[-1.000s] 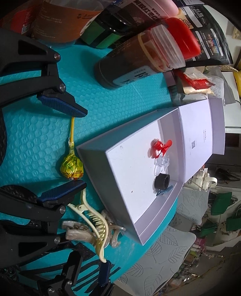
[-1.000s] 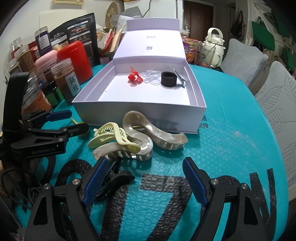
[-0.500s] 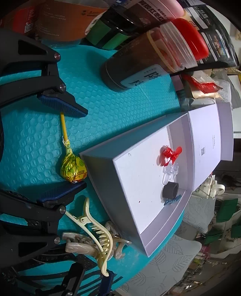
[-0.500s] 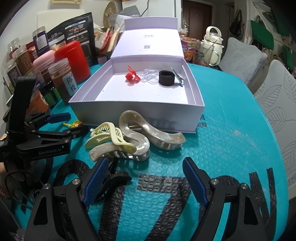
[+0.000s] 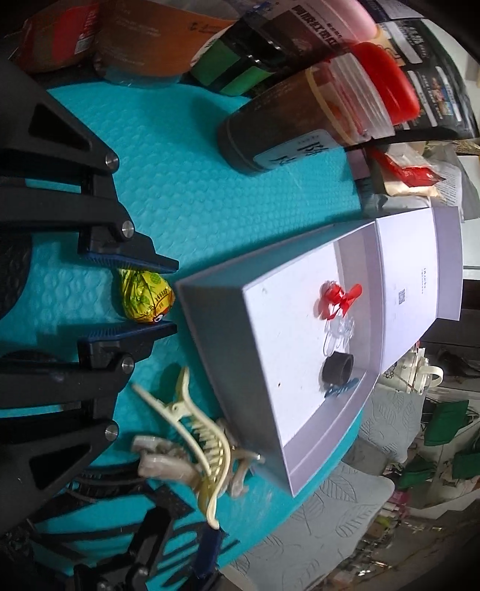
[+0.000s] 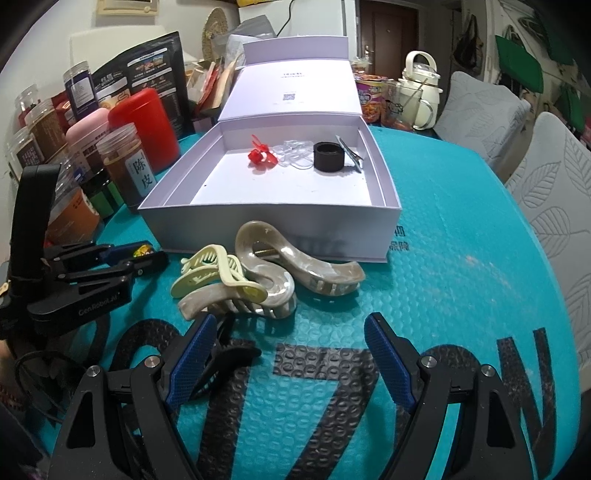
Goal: Organize rigid objects
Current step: 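Grasp the yellow-wrapped lollipop with the left gripper while the right grasps the black claw clip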
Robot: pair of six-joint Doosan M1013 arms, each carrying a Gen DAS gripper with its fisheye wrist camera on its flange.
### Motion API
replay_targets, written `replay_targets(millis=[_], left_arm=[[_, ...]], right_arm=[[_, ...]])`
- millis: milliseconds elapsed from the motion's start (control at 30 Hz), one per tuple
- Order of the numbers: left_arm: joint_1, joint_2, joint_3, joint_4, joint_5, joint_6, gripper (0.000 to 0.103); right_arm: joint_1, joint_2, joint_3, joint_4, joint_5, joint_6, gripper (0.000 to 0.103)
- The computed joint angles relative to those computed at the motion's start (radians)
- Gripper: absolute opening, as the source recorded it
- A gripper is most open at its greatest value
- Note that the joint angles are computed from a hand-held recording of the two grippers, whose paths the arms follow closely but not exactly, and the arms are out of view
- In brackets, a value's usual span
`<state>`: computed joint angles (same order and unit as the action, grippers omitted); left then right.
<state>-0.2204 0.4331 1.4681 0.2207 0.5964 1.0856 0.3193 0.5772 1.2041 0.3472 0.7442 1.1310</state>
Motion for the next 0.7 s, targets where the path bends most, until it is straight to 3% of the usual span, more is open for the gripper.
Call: replay_targets(millis=[333,633,700], left_arm=[[-0.007,-0.040,0.028,-0.033,-0.005,-0.006,0.026],[-0.010,-0.063,0.062,-0.047,-0.002,-0.025,0.026],[-0.009,-0.066,0.067,-0.049,-0.001,-0.030,0.026]], right_arm=[[-0.001,-0.003,0.014,0.070,0.045,-0.055,0.080],[0.001,0.017,-0.004,0.145,0.168,-0.060,0.061],[0.005,0.015,0.001,0.137,0.155,-0.050,0.057]])
